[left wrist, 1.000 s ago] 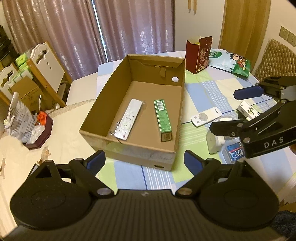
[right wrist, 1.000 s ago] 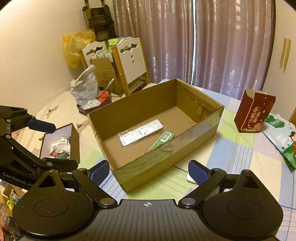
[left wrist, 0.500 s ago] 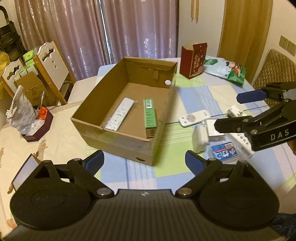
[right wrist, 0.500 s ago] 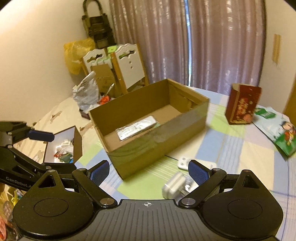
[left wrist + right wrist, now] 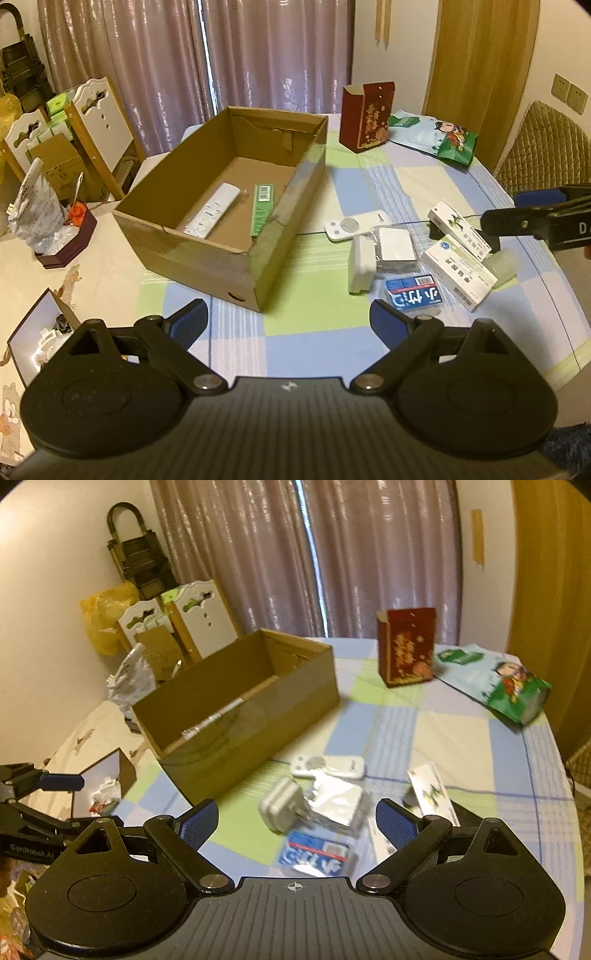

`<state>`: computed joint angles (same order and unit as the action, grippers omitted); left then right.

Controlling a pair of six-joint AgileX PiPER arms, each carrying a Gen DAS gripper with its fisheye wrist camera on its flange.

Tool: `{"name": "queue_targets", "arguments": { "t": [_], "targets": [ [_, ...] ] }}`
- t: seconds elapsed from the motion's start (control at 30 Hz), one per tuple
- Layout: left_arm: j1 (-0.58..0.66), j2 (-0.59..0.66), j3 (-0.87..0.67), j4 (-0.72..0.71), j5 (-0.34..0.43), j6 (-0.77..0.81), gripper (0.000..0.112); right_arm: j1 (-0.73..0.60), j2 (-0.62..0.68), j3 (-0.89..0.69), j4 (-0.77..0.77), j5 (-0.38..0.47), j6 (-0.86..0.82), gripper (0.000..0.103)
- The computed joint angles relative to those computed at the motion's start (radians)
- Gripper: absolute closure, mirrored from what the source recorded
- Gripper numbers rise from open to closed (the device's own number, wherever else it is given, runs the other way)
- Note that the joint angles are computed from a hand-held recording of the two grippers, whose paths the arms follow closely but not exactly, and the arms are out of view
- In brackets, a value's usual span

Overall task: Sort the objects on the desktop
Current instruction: 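Withdraw both tools from the cardboard box back toward the remaining objects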

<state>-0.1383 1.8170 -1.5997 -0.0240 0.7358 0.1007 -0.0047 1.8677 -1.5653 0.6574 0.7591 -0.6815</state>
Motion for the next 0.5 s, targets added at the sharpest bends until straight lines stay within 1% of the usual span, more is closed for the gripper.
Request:
{"name": "queue_targets", "arguments": {
  "t": [0.17, 0.3, 0.5],
  "targets": [
    [-0.031, 0.023, 0.008, 0.006, -0.005, -0.006, 0.020, -0.057, -0.005, 0.052, -0.052, 0.010, 0.043, 0.009],
    [-0.054, 0.061, -0.009, -0.010, 0.011, 0.003, 0.020, -0.101, 0.004, 0.070, -0.088, 0.019, 0.081, 0.009],
    [-0.082, 0.114, -0.051, -0.030, 0.030, 0.026, 0.020, -0.147, 0.011, 0.074, -0.106, 0.010, 0.088, 0.009]
  ]
}}
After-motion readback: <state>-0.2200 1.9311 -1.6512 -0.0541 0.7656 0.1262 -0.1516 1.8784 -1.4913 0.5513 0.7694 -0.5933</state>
